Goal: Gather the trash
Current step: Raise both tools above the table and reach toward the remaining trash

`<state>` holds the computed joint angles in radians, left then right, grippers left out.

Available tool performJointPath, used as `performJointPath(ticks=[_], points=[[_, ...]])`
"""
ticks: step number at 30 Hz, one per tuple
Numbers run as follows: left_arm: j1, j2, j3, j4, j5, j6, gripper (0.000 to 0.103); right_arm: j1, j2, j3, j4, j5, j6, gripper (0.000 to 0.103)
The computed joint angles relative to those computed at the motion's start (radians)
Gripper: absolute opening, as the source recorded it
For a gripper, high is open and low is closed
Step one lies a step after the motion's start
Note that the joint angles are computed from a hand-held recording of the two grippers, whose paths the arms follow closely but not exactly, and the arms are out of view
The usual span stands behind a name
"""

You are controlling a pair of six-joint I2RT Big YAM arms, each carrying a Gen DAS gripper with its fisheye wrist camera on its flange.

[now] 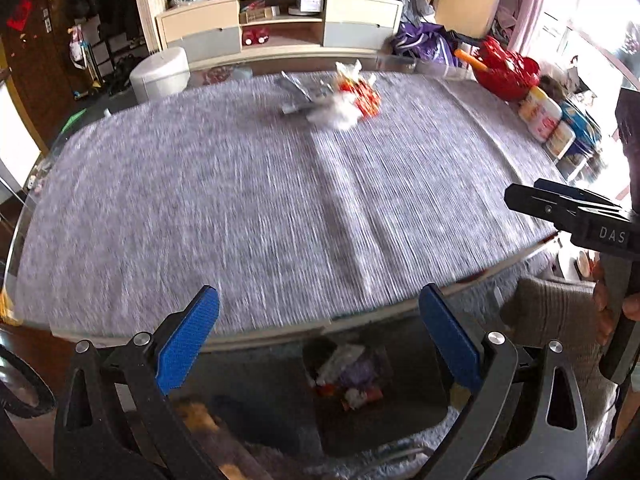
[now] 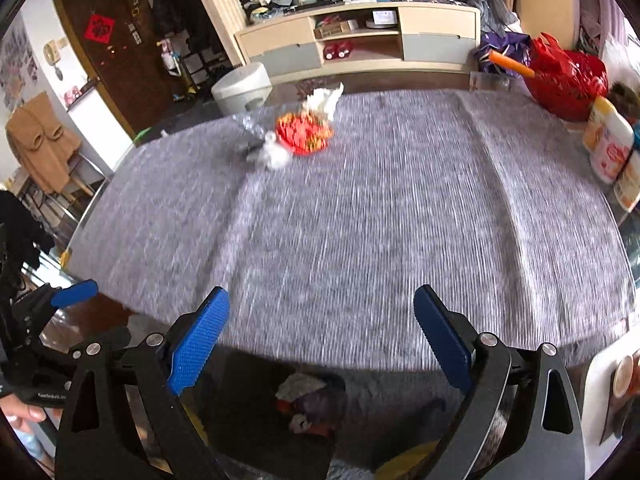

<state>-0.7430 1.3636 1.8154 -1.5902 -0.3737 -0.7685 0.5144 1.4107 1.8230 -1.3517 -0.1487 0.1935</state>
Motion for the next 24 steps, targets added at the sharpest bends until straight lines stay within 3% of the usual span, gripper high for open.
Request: performJointPath(ticks=[8,16,24], points=[[0.131,0.066,0.073,0.021,0.034,0.099,0.095,-0.022,0.17,0.193,-0.025,-0.036,0.007,0.094],[0.236,0.146,0.15,0.038,0.047,0.188,0.095,-0.04,0.375,0.413,-0.017,-0.12,0.069,0.094],[0.309,0.241,0.27,0.057,0.021,0.281,0.092,-0.042,0.56,0.639,-0.079,-0.164,0.089,0.084]])
